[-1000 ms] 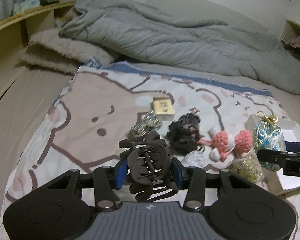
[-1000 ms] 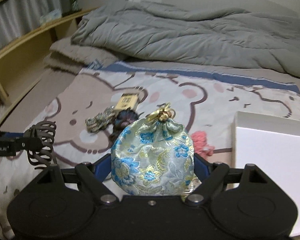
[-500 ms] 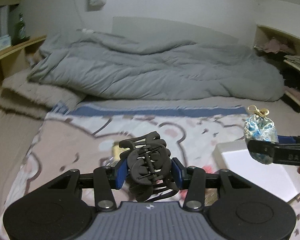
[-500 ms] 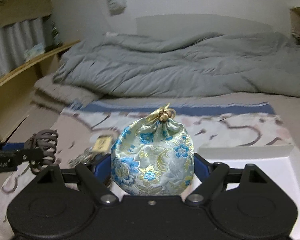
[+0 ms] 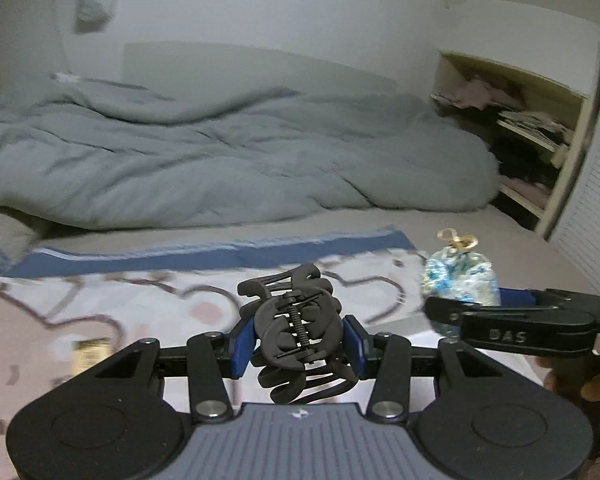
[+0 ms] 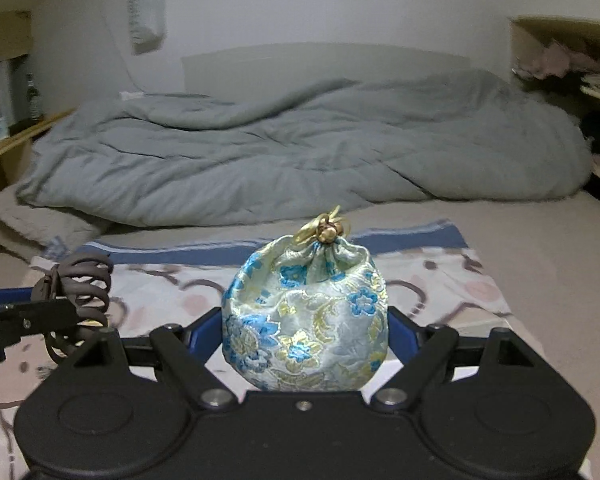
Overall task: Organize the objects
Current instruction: 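Carry the claw clip and floral pouch over the white box with both tools, then lower the clip and pouch into the white box and open both tools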
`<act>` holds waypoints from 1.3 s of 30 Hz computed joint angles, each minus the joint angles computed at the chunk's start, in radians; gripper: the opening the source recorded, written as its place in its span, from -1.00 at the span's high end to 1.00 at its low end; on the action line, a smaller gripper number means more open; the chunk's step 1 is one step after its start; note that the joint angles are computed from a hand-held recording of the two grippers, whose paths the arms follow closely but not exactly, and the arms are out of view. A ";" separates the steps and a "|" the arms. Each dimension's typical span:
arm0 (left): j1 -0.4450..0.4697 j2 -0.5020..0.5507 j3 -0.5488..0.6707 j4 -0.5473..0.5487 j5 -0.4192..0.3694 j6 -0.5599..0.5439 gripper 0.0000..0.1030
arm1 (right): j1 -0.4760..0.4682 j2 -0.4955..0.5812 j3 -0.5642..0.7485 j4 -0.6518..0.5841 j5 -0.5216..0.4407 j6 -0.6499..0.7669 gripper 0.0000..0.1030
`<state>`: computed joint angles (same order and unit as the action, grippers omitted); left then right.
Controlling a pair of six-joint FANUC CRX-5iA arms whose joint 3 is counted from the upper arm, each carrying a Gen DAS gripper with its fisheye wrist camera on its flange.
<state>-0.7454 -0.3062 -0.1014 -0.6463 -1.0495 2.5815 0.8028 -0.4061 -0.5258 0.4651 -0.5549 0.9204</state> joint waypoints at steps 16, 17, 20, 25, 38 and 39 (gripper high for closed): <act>0.202 0.177 -0.092 0.315 0.340 -0.156 0.08 | -0.192 0.171 0.062 -0.257 -0.022 0.227 -0.64; 0.210 0.179 -0.101 0.321 0.359 -0.156 0.08 | -0.194 0.179 0.068 -0.273 -0.021 0.250 -0.64; 0.231 0.185 -0.120 0.348 0.391 -0.172 -0.10 | -0.193 0.197 0.082 -0.314 -0.013 0.307 -0.65; 0.234 0.193 -0.110 0.356 0.362 -0.178 -0.31 | -0.170 0.206 0.064 -0.239 -0.019 0.235 -0.84; 0.190 0.174 -0.076 0.314 0.264 -0.147 -0.31 | -0.178 0.176 0.075 -0.262 -0.073 0.244 -0.84; 0.185 0.170 -0.073 0.308 0.253 -0.143 -0.31 | -0.178 0.166 0.073 -0.263 -0.077 0.244 -0.83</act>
